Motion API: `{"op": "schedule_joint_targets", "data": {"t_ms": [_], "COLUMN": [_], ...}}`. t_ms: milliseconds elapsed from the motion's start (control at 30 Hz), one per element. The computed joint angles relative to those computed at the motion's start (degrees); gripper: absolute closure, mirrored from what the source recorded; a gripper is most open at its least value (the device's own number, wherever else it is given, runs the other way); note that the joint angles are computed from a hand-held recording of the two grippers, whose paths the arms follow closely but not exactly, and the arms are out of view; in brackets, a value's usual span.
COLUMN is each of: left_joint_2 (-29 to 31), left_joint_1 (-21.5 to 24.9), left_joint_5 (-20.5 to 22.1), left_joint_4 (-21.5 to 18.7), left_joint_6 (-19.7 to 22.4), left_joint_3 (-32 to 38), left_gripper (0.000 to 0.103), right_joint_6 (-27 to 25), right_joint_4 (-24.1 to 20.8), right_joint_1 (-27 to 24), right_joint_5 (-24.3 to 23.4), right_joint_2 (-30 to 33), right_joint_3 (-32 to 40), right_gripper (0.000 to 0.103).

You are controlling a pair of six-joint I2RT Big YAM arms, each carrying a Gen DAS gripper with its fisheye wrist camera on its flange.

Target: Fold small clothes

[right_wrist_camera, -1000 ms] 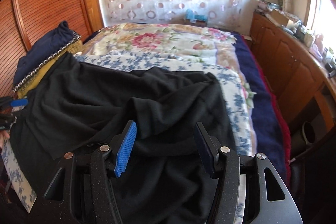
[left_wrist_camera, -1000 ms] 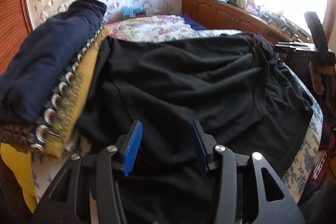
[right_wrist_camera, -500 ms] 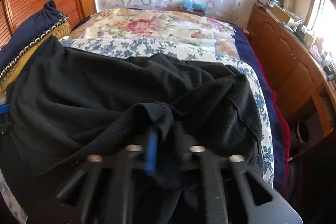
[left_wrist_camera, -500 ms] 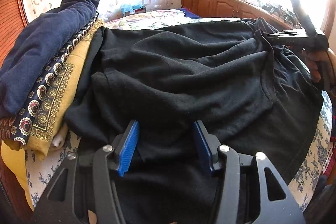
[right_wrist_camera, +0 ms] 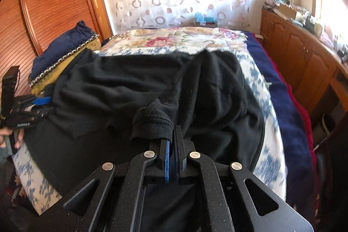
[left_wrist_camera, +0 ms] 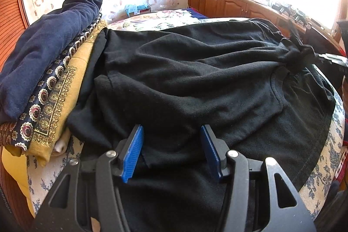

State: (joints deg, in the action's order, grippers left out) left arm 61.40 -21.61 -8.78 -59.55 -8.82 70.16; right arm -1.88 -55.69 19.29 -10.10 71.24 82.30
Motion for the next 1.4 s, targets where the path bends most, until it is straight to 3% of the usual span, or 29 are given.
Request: {"op": "schedule_joint_targets", "data": {"t_ms": [267,467,667,933,1200,1233,1267,1400], "left_joint_2": [0.14,-0.81,-3.09,3.23,7.98,8.13,8.05,6.26], "left_joint_1": [-0.78,-1.43,-5.9,-10.37,-11.93,-11.7,-11.5,-10.99], "left_joint_5": [-1.65,-2.87,-1.32,4.26,3.0,3.19,3.18,4.64], "left_joint_4": [-0.1,0.28,3.36,3.92,2.9,2.99,3.2,3.47], "left_joint_6": [-0.77,-2.24,-3.34,-3.0,-2.08,-1.95,-1.62,-1.43], "left_joint_3": [0.02,-0.43,0.45,4.25,5.94,6.09,6.12,5.61], "left_gripper": [0.049,0.049,0.049,0.06,0.06,0.071,0.09,0.097], "right_joint_6": [3.44,2.23,2.48,2.85,2.89,2.88,2.88,3.05], "right_joint_4": [2.51,3.15,4.29,4.92,5.14,5.2,5.21,5.09], "right_joint_1": [0.32,1.22,1.27,1.54,1.13,1.05,0.98,0.66], "right_joint_5": [-0.09,2.17,2.96,3.71,2.87,2.74,2.56,1.54], "right_joint_2": [-2.33,-4.27,-4.95,-5.02,-5.06,-5.12,-5.17,-5.17], "right_joint_3": [-4.33,-6.19,-7.26,-7.74,-7.91,-7.95,-7.97,-7.81], "right_gripper": [0.102,0.102,0.102,0.102,0.102,0.102,0.102,0.102]}}
